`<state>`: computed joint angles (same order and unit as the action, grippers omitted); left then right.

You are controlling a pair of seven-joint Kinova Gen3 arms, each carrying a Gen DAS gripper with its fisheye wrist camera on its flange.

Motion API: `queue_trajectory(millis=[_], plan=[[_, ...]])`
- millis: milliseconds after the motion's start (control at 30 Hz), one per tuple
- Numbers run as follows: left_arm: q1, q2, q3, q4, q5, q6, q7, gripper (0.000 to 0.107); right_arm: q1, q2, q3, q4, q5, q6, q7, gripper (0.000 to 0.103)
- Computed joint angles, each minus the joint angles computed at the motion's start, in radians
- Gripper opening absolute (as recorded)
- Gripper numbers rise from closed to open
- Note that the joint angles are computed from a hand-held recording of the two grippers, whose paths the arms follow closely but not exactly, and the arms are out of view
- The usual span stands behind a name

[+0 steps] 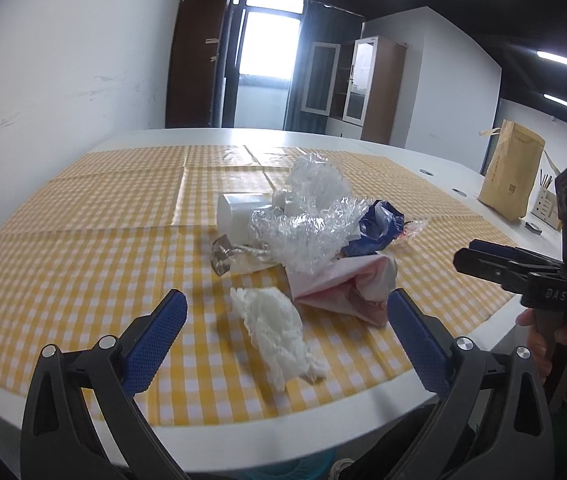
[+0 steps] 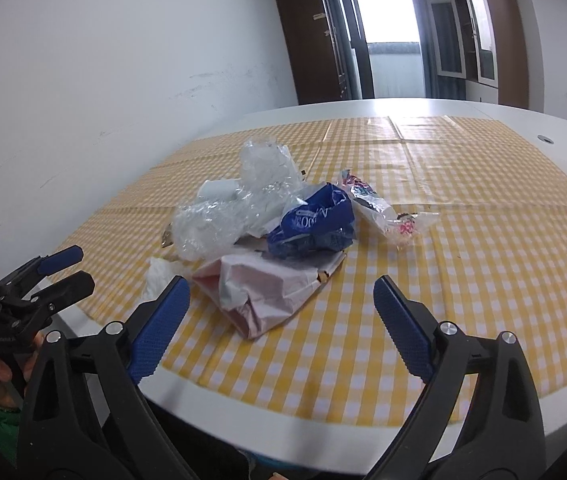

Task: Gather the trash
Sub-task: 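Reach the left tool to the clear plastic wrap while the right tool reaches the blue bag, then close the left tool on the plastic wrap while the right tool grips the blue bag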

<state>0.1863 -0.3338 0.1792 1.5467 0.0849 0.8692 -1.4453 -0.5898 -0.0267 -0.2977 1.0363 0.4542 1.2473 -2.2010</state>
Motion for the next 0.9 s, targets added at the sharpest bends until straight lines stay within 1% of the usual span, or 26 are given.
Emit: queue_trajectory(millis=[67, 233, 333, 400, 533, 567, 600, 633, 667, 700, 733, 767, 800, 833, 867, 900], plan=[[0.007, 0.025, -0.009, -0.018, 0.009, 0.0, -0.011, 0.098, -0.006, 0.042, 0.005, -0.052, 0.015, 0.032, 0.015, 0.082], [0.007, 0.089, -0.009, -0.066, 0.009, 0.004, -0.013, 0.098, -0.044, 0.121, 0.063, -0.166, 0.015, 0.074, 0.055, 0.076], [0.006, 0.13, 0.003, -0.103, -0.012, 0.02, -0.002, 0.098, -0.078, 0.186, 0.103, -0.265, 0.022, 0.134, 0.09, 0.073], [0.011, 0.156, 0.005, -0.128, -0.019, 0.036, 0.002, 0.098, -0.093, 0.23, 0.131, -0.337, 0.01, 0.179, 0.113, 0.069], [0.025, 0.208, 0.012, -0.184, -0.043, 0.062, 0.015, 0.098, -0.118, 0.306, 0.191, -0.466, -0.002, 0.262, 0.168, 0.067], [0.029, 0.219, 0.012, -0.194, -0.05, 0.068, 0.019, 0.098, -0.118, 0.324, 0.203, -0.496, -0.015, 0.283, 0.186, 0.064], [0.033, 0.228, 0.012, -0.204, -0.055, 0.074, 0.023, 0.098, -0.115, 0.339, 0.213, -0.519, -0.032, 0.301, 0.202, 0.059], [0.038, 0.245, 0.012, -0.22, -0.06, 0.086, 0.025, 0.097, -0.115, 0.352, 0.225, -0.539, -0.044, 0.316, 0.215, 0.056], [0.052, 0.258, 0.006, -0.234, -0.074, 0.1, 0.034, 0.091, -0.12, 0.358, 0.238, -0.543, -0.051, 0.323, 0.219, 0.051], [0.048, 0.274, 0.017, -0.251, -0.088, 0.122, 0.043, 0.078, -0.121, 0.361, 0.25, -0.541, -0.061, 0.326, 0.222, 0.047], [0.047, 0.289, 0.02, -0.267, -0.086, 0.141, 0.043, 0.072, -0.122, 0.358, 0.259, -0.532, -0.071, 0.321, 0.224, 0.045], [0.057, 0.298, 0.005, -0.275, -0.067, 0.152, 0.033, 0.063, -0.122, 0.352, 0.265, -0.516, -0.078, 0.314, 0.225, 0.041], [0.058, 0.301, -0.004, -0.276, -0.048, 0.157, 0.019, 0.057, -0.125, 0.346, 0.271, -0.503, -0.078, 0.309, 0.223, 0.035], [0.06, 0.301, -0.008, -0.272, -0.038, 0.154, 0.013, 0.055, -0.131, 0.339, 0.275, -0.488, -0.073, 0.302, 0.216, 0.03], [0.062, 0.297, -0.01, -0.263, -0.04, 0.143, 0.015, 0.048, -0.138, 0.331, 0.28, -0.473, -0.061, 0.296, 0.207, 0.026], [0.063, 0.288, -0.011, -0.249, -0.043, 0.125, 0.02, 0.046, -0.141, 0.322, 0.28, -0.454, -0.053, 0.285, 0.199, 0.021]])
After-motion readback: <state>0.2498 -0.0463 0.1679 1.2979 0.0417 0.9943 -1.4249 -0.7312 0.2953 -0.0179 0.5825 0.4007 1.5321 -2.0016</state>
